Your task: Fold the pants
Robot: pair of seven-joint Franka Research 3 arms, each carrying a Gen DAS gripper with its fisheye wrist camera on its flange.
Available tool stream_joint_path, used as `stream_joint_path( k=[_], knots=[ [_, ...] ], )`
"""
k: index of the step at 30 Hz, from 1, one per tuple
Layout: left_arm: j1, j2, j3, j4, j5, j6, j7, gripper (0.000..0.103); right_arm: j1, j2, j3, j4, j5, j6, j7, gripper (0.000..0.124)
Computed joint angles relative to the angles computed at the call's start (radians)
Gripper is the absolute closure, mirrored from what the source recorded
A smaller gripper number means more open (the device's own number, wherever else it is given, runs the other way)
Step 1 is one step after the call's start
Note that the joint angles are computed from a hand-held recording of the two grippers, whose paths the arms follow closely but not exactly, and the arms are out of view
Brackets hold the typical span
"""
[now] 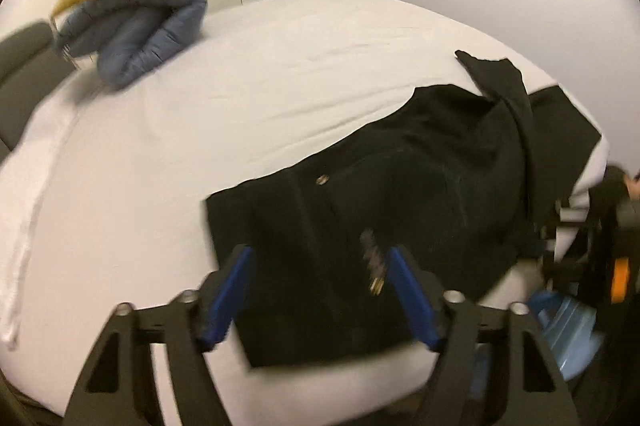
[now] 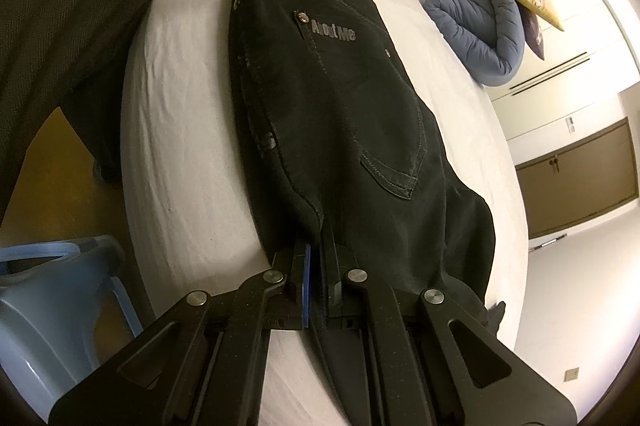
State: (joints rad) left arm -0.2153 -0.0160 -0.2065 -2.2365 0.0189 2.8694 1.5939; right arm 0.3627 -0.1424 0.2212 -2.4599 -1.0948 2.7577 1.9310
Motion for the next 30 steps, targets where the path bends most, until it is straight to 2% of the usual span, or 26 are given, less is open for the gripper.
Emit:
stream_joint_path(
  k=[1,2,3,5,8,11,14,17,19,20,21,23,25,26,27,29,30],
  knots=[
    [-0.001,0.041,-0.002,0.037,0.009,-0.023,-0.009,0.048,0.001,-0.002,-0.002,-0.001,0.01,0.001,-0.005,0.121],
    [-0.001,0.093,0.0,0.082,0.066,-0.057,-0.056,0.059,0.002,-0.003,-0.004,0.0,0.027,0.002,-0.009,0.121],
    [0.002,0.132,-0.002,0.119,0.079,-0.097,-0.069,0.064,0.002,-0.005,-0.006,0.0,0.048,0.003,-0.016,0.121],
    [0.004,0.217,0.003,0.194,0.11,-0.177,-0.115,0.067,0.002,-0.008,-0.008,-0.001,0.092,0.004,-0.03,0.12],
    [0.021,0.247,-0.008,0.217,0.111,-0.175,-0.131,0.067,-0.002,-0.016,-0.001,-0.008,0.115,0.003,-0.039,0.118],
    [-0.002,0.249,0.007,0.222,0.211,-0.191,-0.183,0.066,-0.009,-0.034,0.003,-0.027,0.149,0.017,-0.042,0.117],
    [0.011,0.25,-0.006,0.228,0.197,-0.197,-0.196,0.066,-0.014,-0.051,0.003,-0.044,0.207,0.025,-0.07,0.116],
    [-0.032,0.244,0.025,0.249,0.321,-0.241,-0.311,0.06,0.013,-0.109,-0.039,-0.087,0.434,0.049,-0.194,0.109],
    [-0.06,0.231,0.043,0.262,0.429,-0.284,-0.396,0.056,0.068,-0.149,-0.105,-0.112,0.652,0.048,-0.319,0.097],
    [-0.07,0.221,0.044,0.267,0.47,-0.3,-0.435,0.056,0.102,-0.186,-0.154,-0.131,0.777,0.052,-0.368,0.085],
    [-0.075,0.211,0.04,0.273,0.494,-0.307,-0.469,0.055,0.107,-0.211,-0.173,-0.143,0.838,0.06,-0.381,0.073],
    [-0.073,0.201,0.019,0.287,0.478,-0.275,-0.511,0.048,0.103,-0.25,-0.218,-0.146,0.961,0.062,-0.386,0.071],
    [-0.059,0.214,-0.015,0.307,0.385,-0.222,-0.493,0.04,0.058,-0.245,-0.266,-0.095,1.072,0.013,-0.356,0.071],
    [-0.052,0.254,-0.045,0.351,0.304,-0.212,-0.443,0.04,0.026,-0.227,-0.284,-0.06,1.112,-0.006,-0.339,0.071],
    [-0.058,0.288,-0.058,0.389,0.273,-0.211,-0.426,0.04,-0.009,-0.207,-0.294,-0.029,1.14,-0.021,-0.319,0.071],
    [-0.101,0.374,-0.055,0.491,0.285,-0.228,-0.437,0.04,-0.124,-0.127,-0.293,0.09,1.142,-0.103,-0.213,0.071],
    [-0.113,0.42,-0.058,0.544,0.278,-0.241,-0.426,0.04,-0.157,-0.09,-0.299,0.142,1.154,-0.133,-0.198,0.071]
  ],
)
